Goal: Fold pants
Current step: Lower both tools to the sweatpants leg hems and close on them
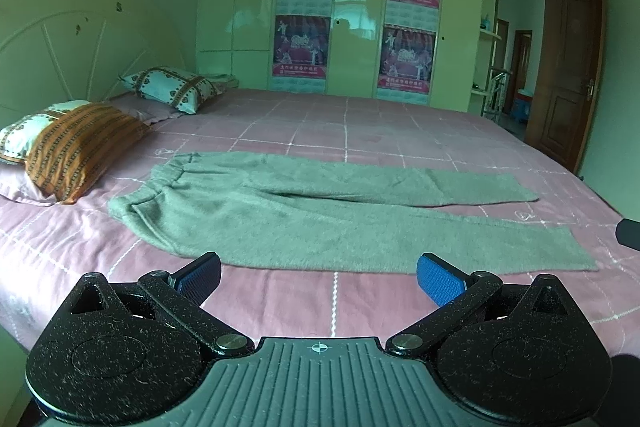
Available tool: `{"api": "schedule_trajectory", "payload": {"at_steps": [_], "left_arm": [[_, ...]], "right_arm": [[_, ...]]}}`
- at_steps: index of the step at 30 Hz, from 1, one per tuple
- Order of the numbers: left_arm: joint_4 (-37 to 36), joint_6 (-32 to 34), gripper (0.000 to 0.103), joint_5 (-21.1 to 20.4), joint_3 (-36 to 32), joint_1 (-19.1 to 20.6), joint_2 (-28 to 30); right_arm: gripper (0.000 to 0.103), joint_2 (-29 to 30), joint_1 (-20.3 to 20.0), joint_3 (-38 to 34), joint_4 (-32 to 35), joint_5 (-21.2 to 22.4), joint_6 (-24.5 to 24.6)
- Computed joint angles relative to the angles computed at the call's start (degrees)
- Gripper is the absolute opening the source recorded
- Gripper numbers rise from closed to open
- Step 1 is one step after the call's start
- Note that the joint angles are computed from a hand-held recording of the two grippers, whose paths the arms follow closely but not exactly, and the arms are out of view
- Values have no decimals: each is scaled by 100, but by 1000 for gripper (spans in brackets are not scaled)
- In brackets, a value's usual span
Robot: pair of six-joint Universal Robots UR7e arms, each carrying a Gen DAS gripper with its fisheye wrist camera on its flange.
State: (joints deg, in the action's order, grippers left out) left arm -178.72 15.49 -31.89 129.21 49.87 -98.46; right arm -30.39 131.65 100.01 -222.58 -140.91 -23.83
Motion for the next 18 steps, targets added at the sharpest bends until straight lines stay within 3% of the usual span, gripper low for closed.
{"api": "schedule_trajectory", "payload": {"at_steps": [3,5,10,16,18], "left_arm": [[387,-45,103,-86,-433,384,213],[643,84,103,-447,-764,762,269],[172,1149,103,-759,-1684,1519,794],[531,2200,103,-1455,-3693,2335,1909],[612,2701,96,-1701,-4488,2605,2427]], "right_arm": [[97,-40,-123,-86,34,124,28],[97,-77,-221,-145,133,239,112],[91,-112,-508,-469,860,540,341],[77,364,-766,-1707,1941,939,263],[76,621,-840,-2322,2340,1044,191]]}}
